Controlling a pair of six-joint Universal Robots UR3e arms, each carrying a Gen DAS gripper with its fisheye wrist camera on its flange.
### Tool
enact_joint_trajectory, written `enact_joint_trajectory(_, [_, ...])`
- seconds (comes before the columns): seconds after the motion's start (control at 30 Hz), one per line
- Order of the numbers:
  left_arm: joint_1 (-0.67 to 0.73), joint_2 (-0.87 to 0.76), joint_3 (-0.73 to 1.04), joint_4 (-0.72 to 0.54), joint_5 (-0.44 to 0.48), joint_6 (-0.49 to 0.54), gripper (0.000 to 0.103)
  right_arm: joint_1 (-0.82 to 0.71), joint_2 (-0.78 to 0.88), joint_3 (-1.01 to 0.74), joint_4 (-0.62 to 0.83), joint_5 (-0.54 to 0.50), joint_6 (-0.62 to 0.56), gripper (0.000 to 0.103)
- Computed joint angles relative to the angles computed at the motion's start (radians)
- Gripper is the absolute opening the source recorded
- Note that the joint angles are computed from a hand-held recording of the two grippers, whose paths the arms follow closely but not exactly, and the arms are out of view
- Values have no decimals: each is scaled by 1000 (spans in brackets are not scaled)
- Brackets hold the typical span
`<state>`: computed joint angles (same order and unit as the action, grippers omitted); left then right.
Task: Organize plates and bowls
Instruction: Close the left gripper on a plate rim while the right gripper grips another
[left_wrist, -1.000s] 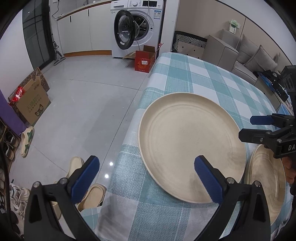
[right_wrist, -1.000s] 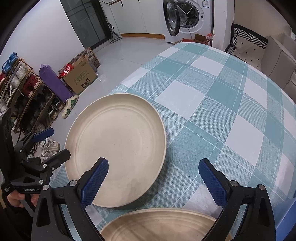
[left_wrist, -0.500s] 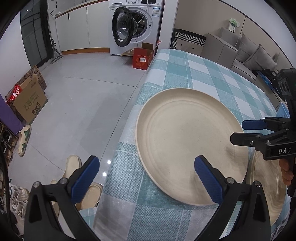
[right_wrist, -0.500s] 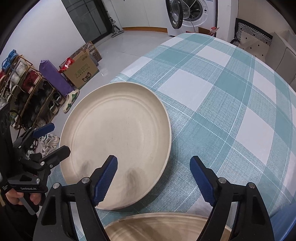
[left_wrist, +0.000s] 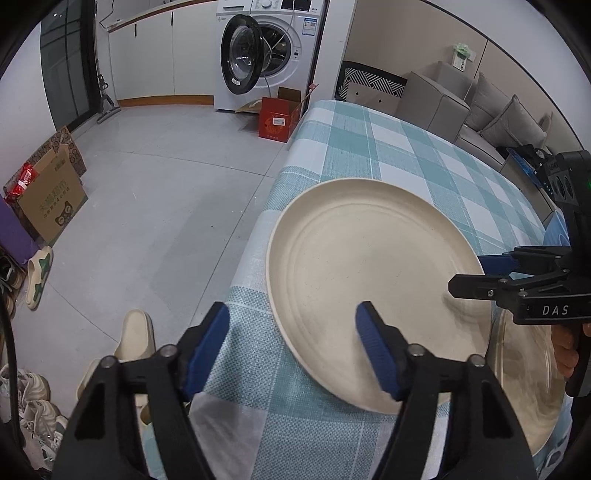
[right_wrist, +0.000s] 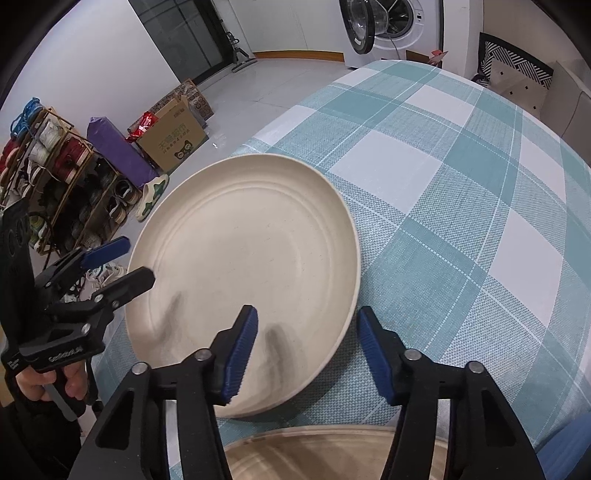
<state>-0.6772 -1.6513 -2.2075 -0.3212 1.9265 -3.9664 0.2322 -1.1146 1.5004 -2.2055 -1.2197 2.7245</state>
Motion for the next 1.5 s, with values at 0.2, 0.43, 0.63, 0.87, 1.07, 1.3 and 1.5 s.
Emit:
enact_joint_trajectory(0.2, [5, -6, -4, 17, -5, 8, 67, -12, 7, -3, -2, 23, 19, 45])
enact_joint_trajectory(0.43, [20, -17, 0, 25, -23, 21, 53, 1, 22, -16, -12, 7, 28, 44])
enact_joint_trajectory(0.63, [23, -19, 3, 27, -38, 30, 39, 7, 29, -7, -30, -14, 28, 35])
enact_joint_trajectory(0.87, [26, -13, -1, 21, -45, 29, 27, 12, 30, -3, -41, -33, 24, 28])
enact_joint_trajectory(1.07, [26, -4, -3, 9, -47, 29, 25, 16, 30, -6, -42, -47, 28, 23])
enact_joint_trajectory(1.3, [22, 5, 3, -15, -46, 23, 24, 9, 20, -4, -20, -39, 26, 23])
enact_joint_trajectory(1.5, [18, 17, 15, -38, -38, 22, 24, -2, 17, -26, 21, -16, 34, 23])
